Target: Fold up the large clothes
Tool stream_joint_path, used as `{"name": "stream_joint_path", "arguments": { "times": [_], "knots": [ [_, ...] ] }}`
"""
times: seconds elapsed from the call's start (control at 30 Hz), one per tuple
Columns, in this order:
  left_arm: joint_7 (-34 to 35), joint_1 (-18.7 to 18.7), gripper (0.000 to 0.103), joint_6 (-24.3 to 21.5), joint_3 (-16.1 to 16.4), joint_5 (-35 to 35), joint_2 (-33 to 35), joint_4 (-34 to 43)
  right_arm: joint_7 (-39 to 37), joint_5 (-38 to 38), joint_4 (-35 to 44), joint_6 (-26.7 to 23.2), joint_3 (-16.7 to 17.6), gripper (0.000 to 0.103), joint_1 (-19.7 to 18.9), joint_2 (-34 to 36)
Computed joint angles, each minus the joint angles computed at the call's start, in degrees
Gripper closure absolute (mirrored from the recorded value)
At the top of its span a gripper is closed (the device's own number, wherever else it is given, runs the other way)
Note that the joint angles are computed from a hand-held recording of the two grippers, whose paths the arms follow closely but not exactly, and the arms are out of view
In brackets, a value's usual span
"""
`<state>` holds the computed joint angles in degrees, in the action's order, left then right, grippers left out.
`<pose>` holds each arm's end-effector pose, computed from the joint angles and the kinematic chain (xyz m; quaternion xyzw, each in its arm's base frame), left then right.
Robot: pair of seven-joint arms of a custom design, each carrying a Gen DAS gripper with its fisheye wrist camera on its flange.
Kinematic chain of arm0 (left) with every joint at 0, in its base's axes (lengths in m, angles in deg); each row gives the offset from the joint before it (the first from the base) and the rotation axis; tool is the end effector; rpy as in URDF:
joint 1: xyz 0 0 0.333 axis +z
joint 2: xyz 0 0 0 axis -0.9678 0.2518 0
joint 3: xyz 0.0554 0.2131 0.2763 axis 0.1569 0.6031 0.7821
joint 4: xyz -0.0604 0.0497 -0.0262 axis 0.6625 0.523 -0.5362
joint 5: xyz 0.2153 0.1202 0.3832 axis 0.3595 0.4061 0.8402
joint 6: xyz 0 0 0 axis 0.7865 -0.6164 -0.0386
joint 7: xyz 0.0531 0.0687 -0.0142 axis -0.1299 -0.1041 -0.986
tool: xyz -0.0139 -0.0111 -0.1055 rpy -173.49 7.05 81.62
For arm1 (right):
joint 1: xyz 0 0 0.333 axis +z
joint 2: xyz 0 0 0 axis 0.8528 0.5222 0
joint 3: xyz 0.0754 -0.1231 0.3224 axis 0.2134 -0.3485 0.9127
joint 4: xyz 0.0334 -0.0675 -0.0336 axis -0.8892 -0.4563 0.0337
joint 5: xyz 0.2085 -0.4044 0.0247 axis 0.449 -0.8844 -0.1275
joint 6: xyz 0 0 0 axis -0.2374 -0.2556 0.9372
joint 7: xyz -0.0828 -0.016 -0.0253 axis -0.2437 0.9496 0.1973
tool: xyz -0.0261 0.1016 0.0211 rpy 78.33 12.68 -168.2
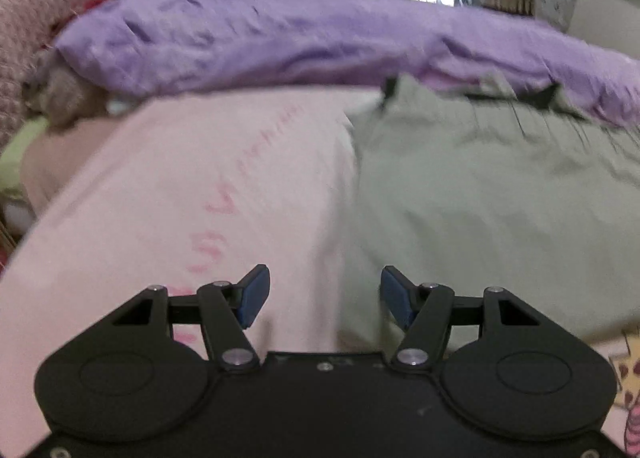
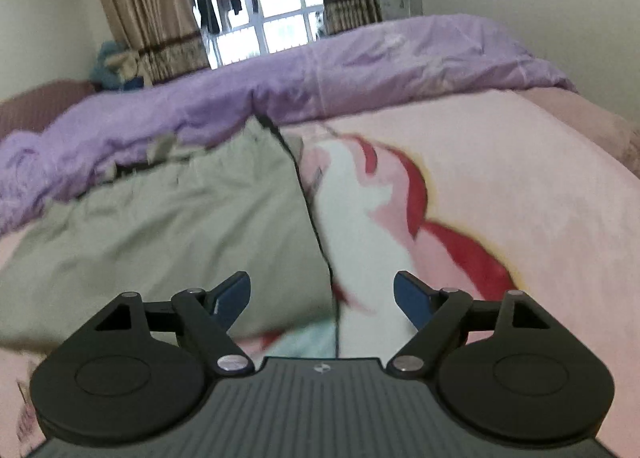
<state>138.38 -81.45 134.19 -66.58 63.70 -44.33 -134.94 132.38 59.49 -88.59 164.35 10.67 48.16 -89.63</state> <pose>0.6144 -0.1376 0.5823 -0.5133 0.7652 -0.3126 0.2309 0.3070 -0.0132 0.5950 -0.3334 0.8175 -0.2971 0.3636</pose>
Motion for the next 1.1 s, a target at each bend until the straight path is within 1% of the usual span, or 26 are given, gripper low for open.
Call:
{"name": "stream_joint_path", "arguments": {
  "times": [0.03, 0.13, 0.17, 0.2, 0.27, 0.3, 0.33, 0.4, 0.43, 0.47, 0.5, 0.53, 0.6, 0.63, 0.7, 0.73, 0.77, 0.8, 0.83, 0.87, 0.9, 0.93, 0.97, 1.03, 1.07, 1.1],
  "knots": [
    [0.7, -0.3, 0.04, -1.1, 0.0, -0.8, 0.2, 0.0, -0.5, 0.4, -0.4, 0.2, -0.6, 0.008, 1.0, 0.0],
    [0.9, -0.7, 0.04, 0.8, -0.5, 0.1, 0.5, -0.8, -1.8, 1.6, -1.2, 3.1, -1.8, 0.008, 2.8, 1.1],
    [1.7, -0.9, 0.04, 0.5, -0.5, -0.6, 0.8, -0.4, -2.0, 1.9, -1.4, 3.9, -1.7, 0.008, 2.9, 1.3],
    [3.6, -1.2, 0.04, -0.1, -0.2, -2.6, 0.9, -0.1, -2.3, 2.2, -1.6, 4.3, -1.8, 0.008, 3.1, 1.3],
    [9.7, -1.9, 0.04, -3.3, 0.7, -9.0, 1.8, 1.8, -3.3, 3.0, -1.4, 6.4, -2.6, 0.008, 3.9, 3.1],
    [11.8, -1.8, 0.04, -4.5, 0.7, -10.7, 2.1, 2.7, -4.2, 3.5, -1.3, 8.1, -3.4, 0.009, 4.5, 4.3],
    [13.1, -1.7, 0.04, -4.9, 0.4, -11.3, 2.5, 3.2, -4.6, 3.9, -1.3, 9.5, -3.4, 0.01, 4.8, 4.9],
    [14.2, -1.5, 0.04, -4.7, -0.2, -10.6, 2.8, 3.4, -4.6, 3.8, -0.1, 11.2, -1.6, 0.009, 3.1, 8.0],
    [14.2, -1.4, 0.04, -4.7, -0.5, -10.3, 2.9, 3.4, -4.8, 3.5, 1.2, 10.7, -0.8, 0.009, 2.4, 10.1],
    [14.2, -1.3, 0.04, -5.0, -0.6, -10.8, 3.5, 4.0, -5.1, 3.5, 2.0, 10.5, -0.7, 0.003, 2.4, 11.7],
    [14.2, -1.2, 0.038, -5.6, -0.6, -11.6, 3.7, 4.3, -5.0, 2.8, 2.2, 11.9, 0.2, 0.0, 1.4, 13.0],
    [13.6, -0.9, 0.037, -6.4, -0.6, -12.5, 4.4, 5.1, -5.0, 2.2, 2.5, 13.5, 0.9, 0.0, 0.7, 14.4],
    [12.3, -0.4, 0.033, -8.4, -0.7, -15.3, 5.6, 6.6, -4.8, 1.8, 3.8, 14.1, 1.6, 0.0, -0.1, 16.5],
    [12.5, -0.2, 0.032, -8.6, -0.9, -17.0, 5.7, 6.8, -4.4, 1.7, 4.5, 13.7, 2.1, 0.0, -0.5, 17.2],
    [12.4, -0.1, 0.032, -7.7, -1.4, -16.4, 5.5, 6.4, -2.3, 1.4, 4.8, 14.8, 3.5, 0.001, -2.0, 17.9],
    [13.1, -0.2, 0.036, -7.0, -1.6, -16.4, 5.2, 5.9, -1.6, 1.0, 4.7, 15.5, 4.0, 0.019, -2.6, 18.0],
    [14.2, -0.2, 0.04, -6.7, -1.7, -17.9, 4.8, 5.4, -0.8, 0.7, 4.5, 15.7, 4.5, 0.046, -3.2, 17.7],
    [14.0, -0.3, 0.046, -6.2, -1.7, -18.1, 4.5, 5.0, -0.3, 0.7, 4.3, 15.6, 4.3, 0.056, -3.3, 17.3],
    [14.2, -0.4, 0.054, -6.1, -1.7, -18.7, 4.2, 4.6, 0.2, 1.4, 3.8, 15.9, 3.2, 0.07, -2.6, 16.8],
    [14.1, -0.5, 0.08, -4.8, -1.7, -18.6, 3.6, 3.9, 0.3, 2.8, 3.1, 16.4, 1.1, 0.079, -0.8, 16.3],
    [13.5, -0.6, 0.095, -3.1, -1.7, -18.3, 2.8, 3.0, 0.0, 4.7, 2.7, 16.6, -1.6, 0.082, 1.7, 16.0],
    [14.1, -0.8, 0.095, -2.2, -1.5, -18.8, 2.2, 2.7, -0.3, 5.8, 2.9, 16.0, -2.7, 0.085, 2.6, 15.6],
    [14.7, -1.0, 0.096, -2.1, -1.1, -19.8, 1.8, 2.7, -0.5, 6.0, 3.2, 15.0, -2.6, 0.087, 2.6, 14.7],
    [12.9, -0.8, 0.097, -4.5, -0.5, -19.0, 1.7, 4.1, -0.7, 5.5, 3.9, 14.1, -1.1, 0.088, 1.6, 13.2],
    [14.0, -0.8, 0.097, -5.0, -0.1, -20.5, 1.4, 4.5, -0.9, 5.5, 4.3, 13.8, -1.0, 0.089, 1.7, 12.4],
    [14.9, -0.8, 0.099, -4.9, 0.2, -21.4, 0.8, 4.5, -2.1, 5.7, 4.5, 13.4, -1.9, 0.089, 2.9, 11.8]
  ]
}}
